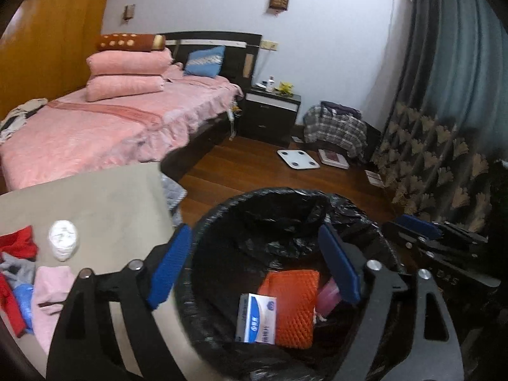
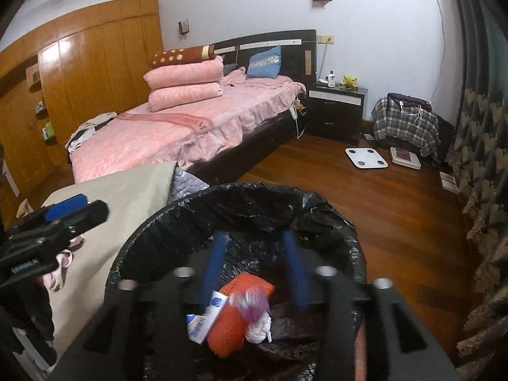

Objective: Collect trash
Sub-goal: 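Carry the alcohol pads box and pink mask over the bin and open both tools, then return both tools over the table toward the remaining items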

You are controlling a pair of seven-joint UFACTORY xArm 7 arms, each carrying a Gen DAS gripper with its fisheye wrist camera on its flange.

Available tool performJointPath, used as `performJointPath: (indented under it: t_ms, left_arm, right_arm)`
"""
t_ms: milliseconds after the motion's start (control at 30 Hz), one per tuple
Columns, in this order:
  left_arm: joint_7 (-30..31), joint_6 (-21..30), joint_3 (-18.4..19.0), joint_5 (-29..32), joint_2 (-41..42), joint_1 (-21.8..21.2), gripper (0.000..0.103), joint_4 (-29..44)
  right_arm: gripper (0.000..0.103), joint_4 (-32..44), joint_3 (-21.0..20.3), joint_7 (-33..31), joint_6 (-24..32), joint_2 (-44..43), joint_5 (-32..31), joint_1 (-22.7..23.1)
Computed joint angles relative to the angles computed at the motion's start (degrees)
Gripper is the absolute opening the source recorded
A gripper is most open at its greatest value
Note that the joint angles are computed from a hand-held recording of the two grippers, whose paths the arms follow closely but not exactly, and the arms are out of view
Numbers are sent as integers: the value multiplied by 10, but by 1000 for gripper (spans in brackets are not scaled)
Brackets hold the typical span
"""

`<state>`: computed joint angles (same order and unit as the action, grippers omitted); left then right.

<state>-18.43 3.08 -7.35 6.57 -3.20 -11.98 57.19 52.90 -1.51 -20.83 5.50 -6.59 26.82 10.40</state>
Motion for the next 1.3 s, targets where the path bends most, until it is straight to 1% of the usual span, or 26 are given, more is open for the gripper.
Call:
performJointPath:
  t_ms: [67,100,133,200,233,267,333,400,467,600,800,900,1000,1100,1233,1300]
  left_arm:
    - [-57,0,-9,60,-15,26,89,-10]
    - [-74,1,-11,77,-26,37,90,-17]
    - [-76,2,-10,80,-32,42,91,-21]
    - [-102,7,-18,111,-53,70,92,-35]
    - [-114,9,-24,124,-63,84,93,-42]
    - [-130,9,-31,139,-75,102,93,-51]
    - [-148,14,-37,155,-103,130,93,-71]
    - [-143,19,-32,150,-122,141,93,-84]
    - [-148,22,-38,155,-144,167,93,-102]
    - [-156,28,-51,171,-187,226,93,-136]
    - [-149,39,-42,165,-229,281,93,-171]
    - [-141,43,-36,162,-246,305,93,-188]
    - [-134,49,-29,157,-264,326,93,-207]
    - [-126,53,-22,151,-273,344,93,-221]
    - [-110,52,-8,143,-276,359,93,-238]
    - [-101,51,0,137,-277,362,93,-246]
  right_arm:
    - [75,-6,7,12,-16,-4,-14,-3]
    - [83,-8,12,25,-22,-5,-27,-6]
    - [88,-9,13,30,-28,-7,-31,-3]
    - [96,-9,9,35,-31,-9,-34,5]
    - [97,-4,8,33,-32,-8,-25,18]
    - [97,-4,6,34,-33,-8,-27,20]
    - [97,4,1,20,-31,-5,-11,39]
    - [97,11,6,18,-32,1,-7,47]
    - [97,26,8,-3,-26,12,17,63]
    - [97,54,35,-20,-25,35,36,72]
    - [97,102,86,-35,-24,79,44,68]
    - [97,123,109,-17,-24,102,30,65]
    - [97,138,129,9,-27,124,1,67]
    - [97,151,135,54,-37,149,-52,81]
    - [96,174,157,88,-31,182,-88,85]
    - [94,184,172,94,-28,196,-98,82]
